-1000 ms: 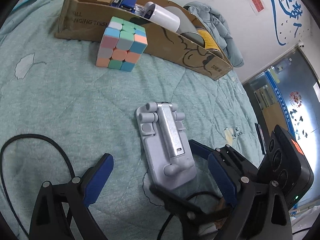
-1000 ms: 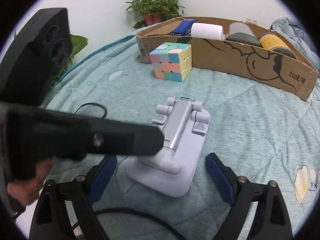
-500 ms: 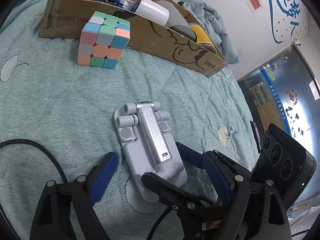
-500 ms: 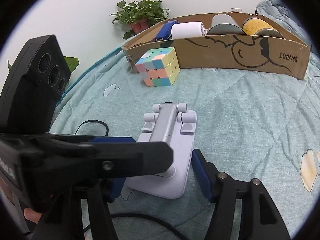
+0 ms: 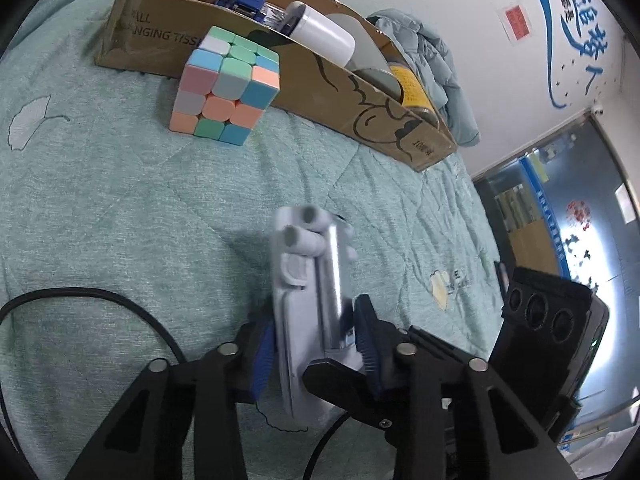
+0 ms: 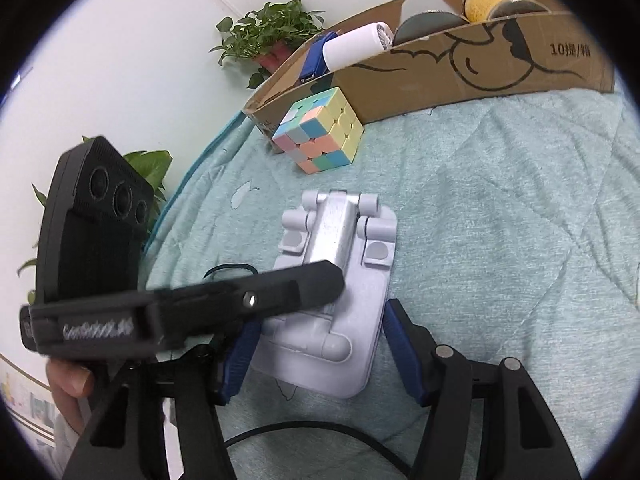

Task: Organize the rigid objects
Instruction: 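Close both grippers on the phone stand and lift it, then carry the phone stand with both grippers over the box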

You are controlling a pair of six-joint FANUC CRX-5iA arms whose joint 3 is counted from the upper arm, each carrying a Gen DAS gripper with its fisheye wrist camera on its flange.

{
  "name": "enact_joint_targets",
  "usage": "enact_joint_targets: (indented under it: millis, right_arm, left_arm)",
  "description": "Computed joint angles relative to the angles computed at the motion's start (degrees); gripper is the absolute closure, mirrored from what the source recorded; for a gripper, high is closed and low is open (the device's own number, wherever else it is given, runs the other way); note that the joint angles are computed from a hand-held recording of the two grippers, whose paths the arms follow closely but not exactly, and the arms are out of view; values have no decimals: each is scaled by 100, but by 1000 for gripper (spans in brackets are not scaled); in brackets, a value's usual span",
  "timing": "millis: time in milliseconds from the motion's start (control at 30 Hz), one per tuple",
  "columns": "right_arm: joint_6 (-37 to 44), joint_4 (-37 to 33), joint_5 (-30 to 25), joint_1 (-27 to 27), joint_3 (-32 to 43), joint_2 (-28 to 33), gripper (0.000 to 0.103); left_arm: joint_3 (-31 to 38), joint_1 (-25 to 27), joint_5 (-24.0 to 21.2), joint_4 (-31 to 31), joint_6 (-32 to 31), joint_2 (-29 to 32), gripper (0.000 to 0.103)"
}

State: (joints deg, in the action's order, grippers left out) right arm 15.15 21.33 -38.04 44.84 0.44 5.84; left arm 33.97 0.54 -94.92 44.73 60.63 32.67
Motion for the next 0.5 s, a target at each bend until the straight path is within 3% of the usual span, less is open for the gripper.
enact_joint_targets:
  millis: [267,500]
  right_arm:
    - [24,154,152,-48,2,3,43]
    - [52,631,153,-92,101,22,43]
  left_arm:
    - [72,58,59,260,-52,18,73]
    - [645,55,36,582,20,254,73]
